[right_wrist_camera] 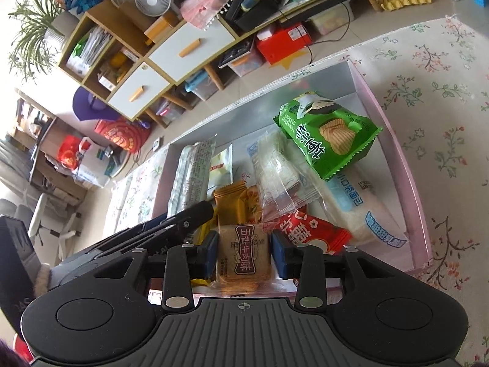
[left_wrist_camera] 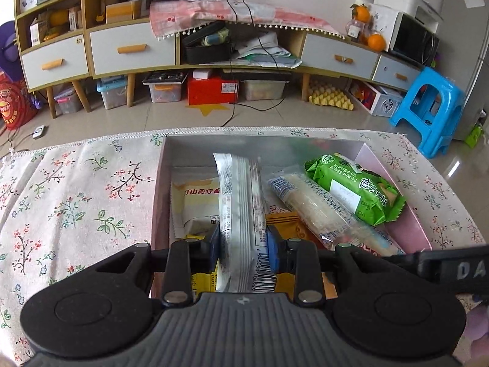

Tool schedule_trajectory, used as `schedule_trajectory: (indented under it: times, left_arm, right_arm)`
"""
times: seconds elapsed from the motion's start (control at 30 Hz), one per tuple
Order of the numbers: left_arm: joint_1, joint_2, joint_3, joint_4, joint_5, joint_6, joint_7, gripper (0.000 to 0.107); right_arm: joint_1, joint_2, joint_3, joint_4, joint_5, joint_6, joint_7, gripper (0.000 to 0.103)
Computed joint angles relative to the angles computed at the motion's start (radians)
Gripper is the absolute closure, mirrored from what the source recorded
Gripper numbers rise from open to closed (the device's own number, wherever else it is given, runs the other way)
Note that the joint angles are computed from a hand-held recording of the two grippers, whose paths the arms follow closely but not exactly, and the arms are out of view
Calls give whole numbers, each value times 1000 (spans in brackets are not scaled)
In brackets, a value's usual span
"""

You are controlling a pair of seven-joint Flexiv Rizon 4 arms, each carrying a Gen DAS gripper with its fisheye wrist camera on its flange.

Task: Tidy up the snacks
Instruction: 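Lower both snacks into the pink box and open both tools, then move both tools back toward the remaining snacks on the tablecloth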

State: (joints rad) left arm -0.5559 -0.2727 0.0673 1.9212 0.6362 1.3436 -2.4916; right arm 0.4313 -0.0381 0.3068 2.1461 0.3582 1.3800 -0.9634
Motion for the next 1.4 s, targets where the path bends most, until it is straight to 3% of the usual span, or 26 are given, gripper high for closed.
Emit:
schedule_trajectory:
  times: [0.07, 0.17, 0.37, 0.73, 0.87, 1.1, 1.23, 1.4]
  left_arm:
    - [-17, 6, 13, -7, 28, -16, -28, 75]
    - [-11, 16, 7, -6, 43, -30, -41, 63]
    - [6, 49, -12, 14, 71, -35, -78, 47]
    - [58, 143, -84, 93, 55, -75, -88, 13]
    - [71, 183, -119, 118, 40, -138, -106, 8]
    - [91, 260, -192, 160, -52, -299, -130, 6]
    - [110, 295, -214, 223, -74, -253, -182, 4]
    - [127, 304, -234, 254, -89, -236, -124, 5]
  right_arm:
    - [-5, 5, 1, -9, 32, -13, -20, 57]
    - [-6, 11, -1, -12, 56, -14, -45, 50]
    - [1, 33, -14, 24, -70, 3, 46, 39]
    - [-3, 128, -38, 68, -78, -58, 38, 25]
    - [1, 169, -45, 83, -91, -117, 52, 18]
    - [10, 231, -52, 95, -118, -272, 78, 18]
    - [28, 248, -57, 95, -61, -334, 75, 18]
    - [41, 254, -35, 102, -73, -383, 79, 18]
